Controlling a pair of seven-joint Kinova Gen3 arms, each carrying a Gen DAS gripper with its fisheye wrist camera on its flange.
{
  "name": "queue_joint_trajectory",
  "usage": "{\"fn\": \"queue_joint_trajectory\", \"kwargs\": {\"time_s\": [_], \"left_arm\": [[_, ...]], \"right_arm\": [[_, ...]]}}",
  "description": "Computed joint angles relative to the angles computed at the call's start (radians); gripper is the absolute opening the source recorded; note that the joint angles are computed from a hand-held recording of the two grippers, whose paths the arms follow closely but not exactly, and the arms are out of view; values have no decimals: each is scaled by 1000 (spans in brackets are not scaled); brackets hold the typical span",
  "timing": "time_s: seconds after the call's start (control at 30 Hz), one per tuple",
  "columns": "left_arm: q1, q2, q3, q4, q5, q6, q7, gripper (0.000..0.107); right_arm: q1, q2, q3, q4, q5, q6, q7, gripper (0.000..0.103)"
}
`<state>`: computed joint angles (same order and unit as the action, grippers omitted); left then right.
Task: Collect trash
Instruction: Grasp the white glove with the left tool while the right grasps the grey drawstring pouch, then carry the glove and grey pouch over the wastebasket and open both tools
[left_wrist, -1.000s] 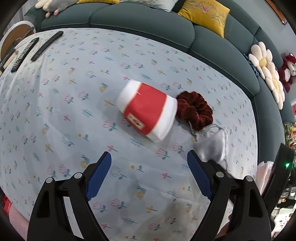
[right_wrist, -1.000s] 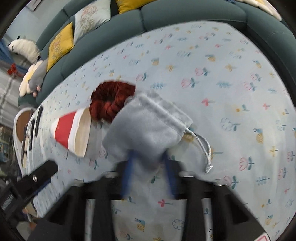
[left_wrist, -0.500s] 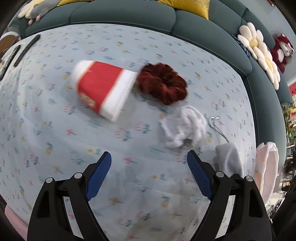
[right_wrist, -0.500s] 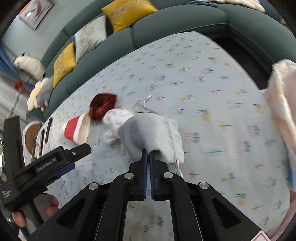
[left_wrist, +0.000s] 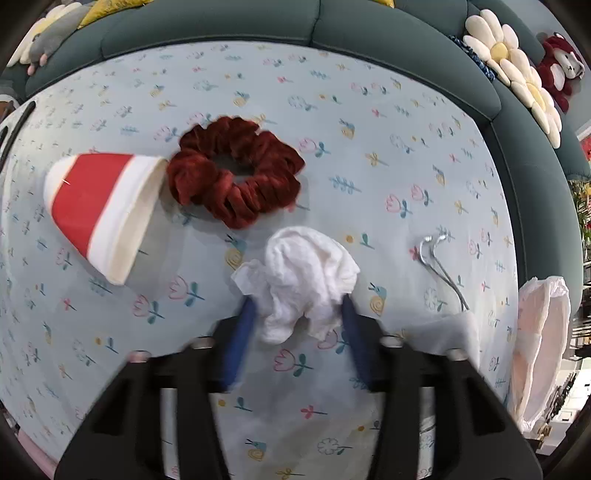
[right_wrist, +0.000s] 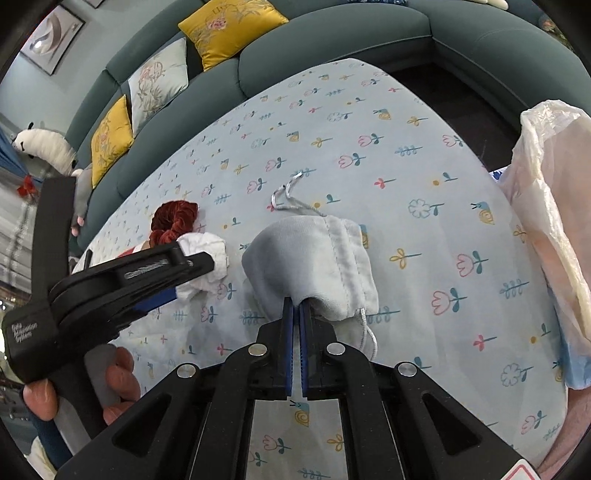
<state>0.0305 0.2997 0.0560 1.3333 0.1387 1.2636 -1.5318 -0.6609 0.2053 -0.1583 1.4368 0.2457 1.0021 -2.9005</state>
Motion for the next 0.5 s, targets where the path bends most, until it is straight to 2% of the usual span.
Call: {"fn": "queue_joint_trajectory", "kwargs": {"time_s": [0.13, 0.5], "left_arm": [[11, -24, 0, 28, -18, -10, -2, 21], [14, -133, 5, 64, 11, 16, -1, 18]], "right_arm": [[-1, -3, -1, 7, -5, -12, -2, 3], [-24, -62, -16, -3, 75, 12, -67, 3]]}}
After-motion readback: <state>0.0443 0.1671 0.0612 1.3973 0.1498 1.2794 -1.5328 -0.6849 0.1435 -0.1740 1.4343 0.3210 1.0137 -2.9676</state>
